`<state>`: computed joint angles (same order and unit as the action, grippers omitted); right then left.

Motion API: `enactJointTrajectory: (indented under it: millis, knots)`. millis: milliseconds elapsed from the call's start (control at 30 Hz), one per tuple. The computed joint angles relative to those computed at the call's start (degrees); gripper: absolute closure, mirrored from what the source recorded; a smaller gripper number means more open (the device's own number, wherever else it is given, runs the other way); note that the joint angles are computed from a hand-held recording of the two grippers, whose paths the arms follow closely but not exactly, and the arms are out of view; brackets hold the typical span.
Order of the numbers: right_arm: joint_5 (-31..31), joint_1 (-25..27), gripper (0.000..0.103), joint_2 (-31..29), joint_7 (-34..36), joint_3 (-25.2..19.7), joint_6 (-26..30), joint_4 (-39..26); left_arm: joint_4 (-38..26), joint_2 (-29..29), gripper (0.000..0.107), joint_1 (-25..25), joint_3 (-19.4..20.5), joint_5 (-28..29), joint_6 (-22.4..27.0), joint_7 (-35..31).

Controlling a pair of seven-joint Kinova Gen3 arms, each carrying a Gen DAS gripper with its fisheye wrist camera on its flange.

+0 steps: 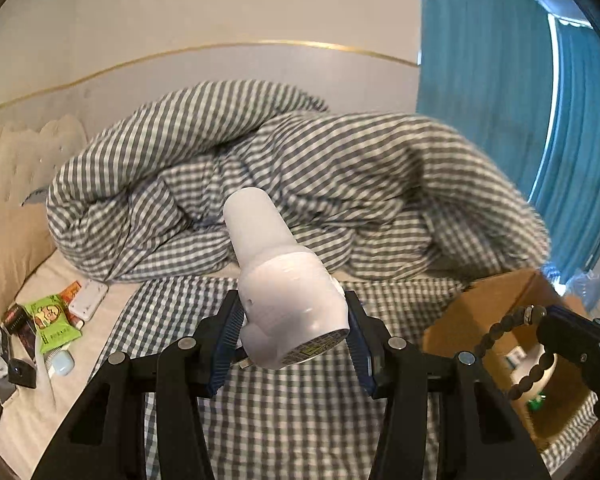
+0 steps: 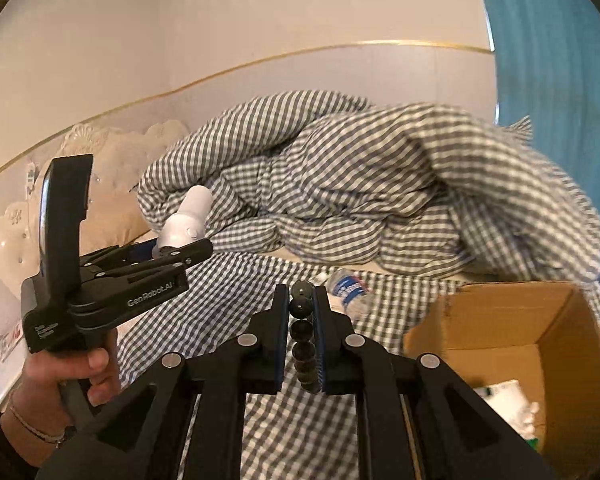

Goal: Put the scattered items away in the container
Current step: 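Carry the hair dryer and bead bracelet over the cardboard box, then open the left gripper to drop the hair dryer while the right releases the beads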

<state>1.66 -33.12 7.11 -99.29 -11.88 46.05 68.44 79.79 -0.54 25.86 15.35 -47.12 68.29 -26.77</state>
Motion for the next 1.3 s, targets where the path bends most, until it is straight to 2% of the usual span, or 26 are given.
enactJointTrajectory:
  millis: [200, 400, 533, 767, 1100, 1133, 1167, 1200, 1233, 1300]
  knots:
    - [-0.1, 2.8, 0.092, -5.7, 0.5, 0.6, 0.3, 3.6, -5.7, 2.7, 0.057, 5.7, 2.8, -5.0, 5.2, 2.1]
    - [-1.6, 7.4, 0.092, -9.8, 2.1, 1.8, 1.6, 5.7, -11.7, 6.5, 0.057, 13.6, 2.3, -8.9, 8.4, 3.1]
    - [-2.2, 10.5, 0.092, -12.3, 2.6, 2.7, 2.0, 7.7, -15.7, 9.2, 0.057, 18.1, 1.1, -10.0, 9.2, 2.8]
    - [-3.7, 15.2, 0.092, -13.7, 3.6, 4.7, 3.3, 10.4, -21.2, 14.0, 0.057, 23.4, -2.2, -9.3, 7.6, 0.7]
    - [-6.9, 19.2, 0.090, -12.0, 6.8, 7.0, 2.5, 14.0, -27.8, 19.2, 0.057, 28.9, -7.6, -5.9, 7.0, -3.3]
    - [-6.3, 19.5, 0.084, -12.0, 6.4, 6.9, 2.1, 14.4, -28.3, 19.7, 0.057, 29.4, -8.2, -5.5, 7.0, -3.7]
    - [-6.0, 19.7, 0.056, -12.0, 6.1, 6.9, 1.8, 14.6, -29.1, 20.2, 0.057, 29.9, -8.8, -5.2, 7.1, -4.2]
    - [-6.2, 20.0, 0.018, -12.2, 5.9, 7.1, 1.3, 14.9, -29.8, 20.7, 0.057, 30.2, -9.3, -4.6, 7.1, -4.7]
    - [-6.5, 20.4, 0.007, -12.8, 5.5, 7.3, -0.1, 15.8, -30.6, 21.2, 0.057, 30.4, -9.8, -4.0, 6.9, -5.3]
    - [-7.3, 21.0, 0.005, -14.5, 5.0, 7.8, -3.7, 18.1, -31.9, 22.1, 0.057, 30.8, -10.9, -2.7, 6.5, -6.5]
